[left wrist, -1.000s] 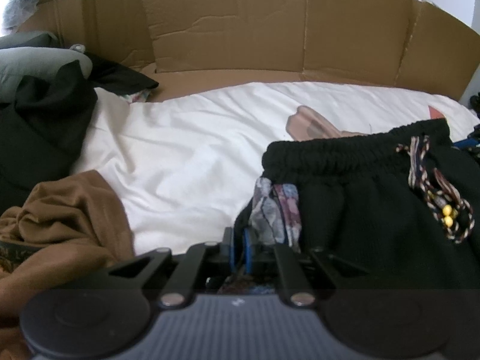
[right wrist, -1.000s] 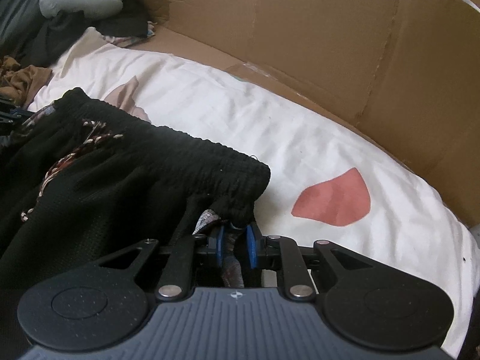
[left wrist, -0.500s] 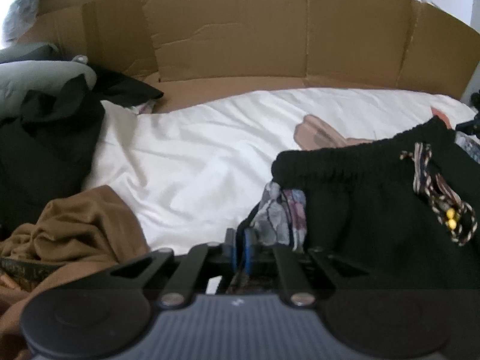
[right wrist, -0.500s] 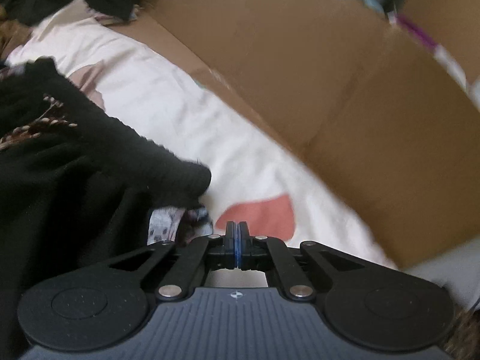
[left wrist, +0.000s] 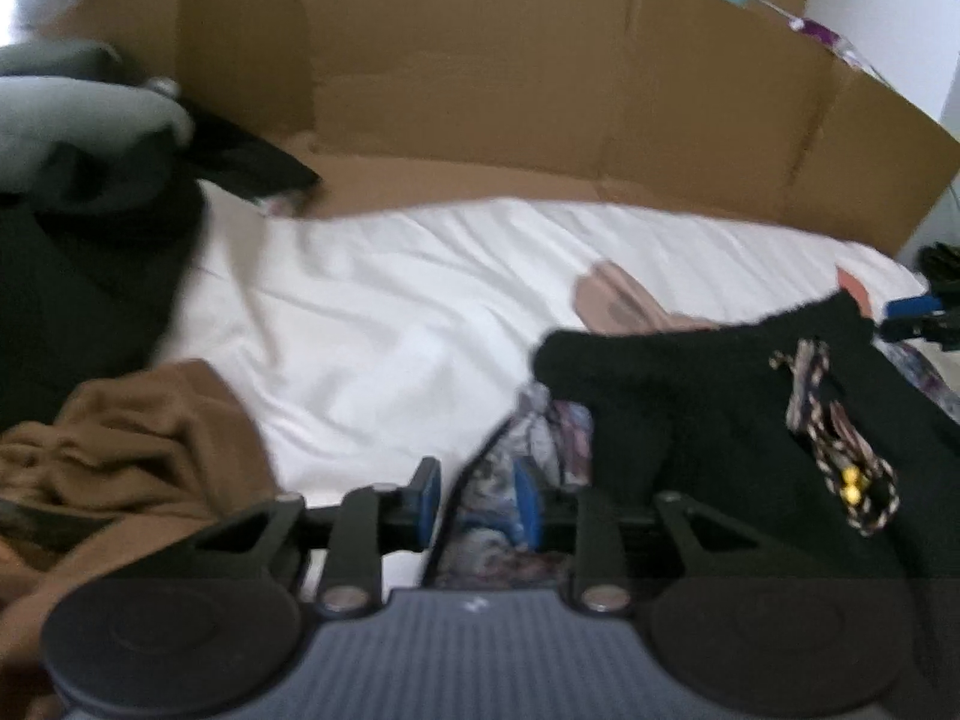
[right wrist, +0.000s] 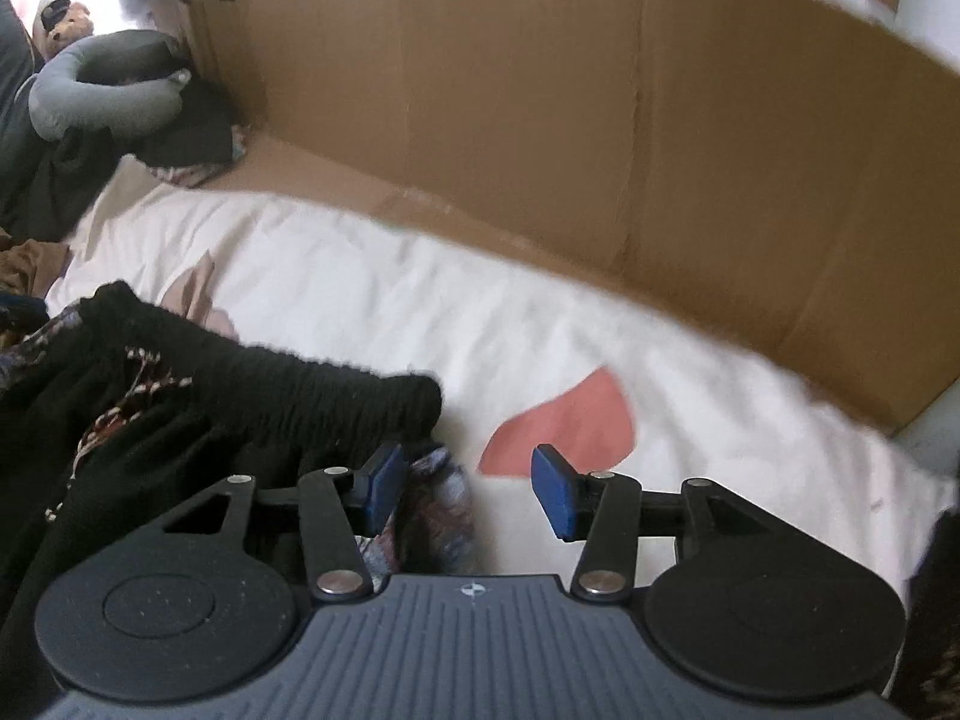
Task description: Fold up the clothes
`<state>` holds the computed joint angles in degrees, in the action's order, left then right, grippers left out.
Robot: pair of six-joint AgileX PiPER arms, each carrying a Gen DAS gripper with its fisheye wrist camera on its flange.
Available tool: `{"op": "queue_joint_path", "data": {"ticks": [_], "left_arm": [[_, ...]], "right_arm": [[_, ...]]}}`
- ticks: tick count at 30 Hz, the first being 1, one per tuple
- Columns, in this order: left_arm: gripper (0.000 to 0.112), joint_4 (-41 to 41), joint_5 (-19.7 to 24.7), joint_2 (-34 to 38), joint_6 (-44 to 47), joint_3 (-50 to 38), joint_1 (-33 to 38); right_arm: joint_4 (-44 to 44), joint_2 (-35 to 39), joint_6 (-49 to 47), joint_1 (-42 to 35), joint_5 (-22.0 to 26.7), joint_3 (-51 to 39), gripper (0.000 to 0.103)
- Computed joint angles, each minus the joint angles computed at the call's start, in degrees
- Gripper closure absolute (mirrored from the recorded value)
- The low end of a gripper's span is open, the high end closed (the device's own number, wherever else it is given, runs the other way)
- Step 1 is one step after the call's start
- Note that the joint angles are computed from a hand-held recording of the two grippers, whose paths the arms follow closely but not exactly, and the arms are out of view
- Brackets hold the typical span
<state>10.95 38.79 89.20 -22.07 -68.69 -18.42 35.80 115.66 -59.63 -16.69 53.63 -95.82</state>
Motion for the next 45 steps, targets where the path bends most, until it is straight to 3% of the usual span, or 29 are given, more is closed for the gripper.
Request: {"op": "queue_joint_path", "data": {"ticks": [3,7,8,10,12,13,17,21,28,38,45], "left_arm": [[0.07,0.84,0.48,2.09,0.2,-0.73,-0.63],[0.068,-3.7,0.12,3.5,3.84,-1.29,1.17],[0.07,-5.19,0.04,3.62,5.05,-1.32,1.61],[0.092,-7.29,0.06,3.83,7.19,-1.48,1.98],[0.1,-8.44,0.22,4.01,9.01,-1.76,1.8],[0.103,-7.27,0.39,3.87,8.22,-1.9,1.25],[0.106,-2.21,0.75,2.91,4.28,-2.12,-0.78],[0.107,3.86,0.13,0.42,-1.55,-2.15,-1.99],[0.107,9.09,1.63,2.63,-3.53,-9.17,-2.4],[0.107,11.53,3.85,7.98,-5.3,-18.06,-0.43],[0.107,11.41,5.89,13.2,-5.33,-24.58,1.7]], "right_arm": [[-1.86,1.72,2.04,0.71,1.12,-0.9,0.049],[-3.52,1.96,1.48,1.84,1.59,0.13,0.049],[-4.03,1.64,0.58,2.19,1.6,0.64,0.049],[-4.85,1.56,0.08,2.77,2.12,0.69,0.05],[-4.76,2.26,0.12,2.97,3.98,-0.64,0.064],[-4.53,2.55,-0.18,3.04,4.9,-1.23,0.082],[-5.54,-2.5,-5.03,5.22,-3.23,6.3,0.095],[-5.25,-5.89,-5.5,4.82,-8.18,8.96,0.097],[-8.88,-7.19,-3.23,6.03,-10.1,4.34,0.098],[-15.86,-1.12,4.41,9.84,-9.4,-9.87,0.098],[-23.26,9.2,11.13,13.43,-2.63,-30.01,0.098]]}}
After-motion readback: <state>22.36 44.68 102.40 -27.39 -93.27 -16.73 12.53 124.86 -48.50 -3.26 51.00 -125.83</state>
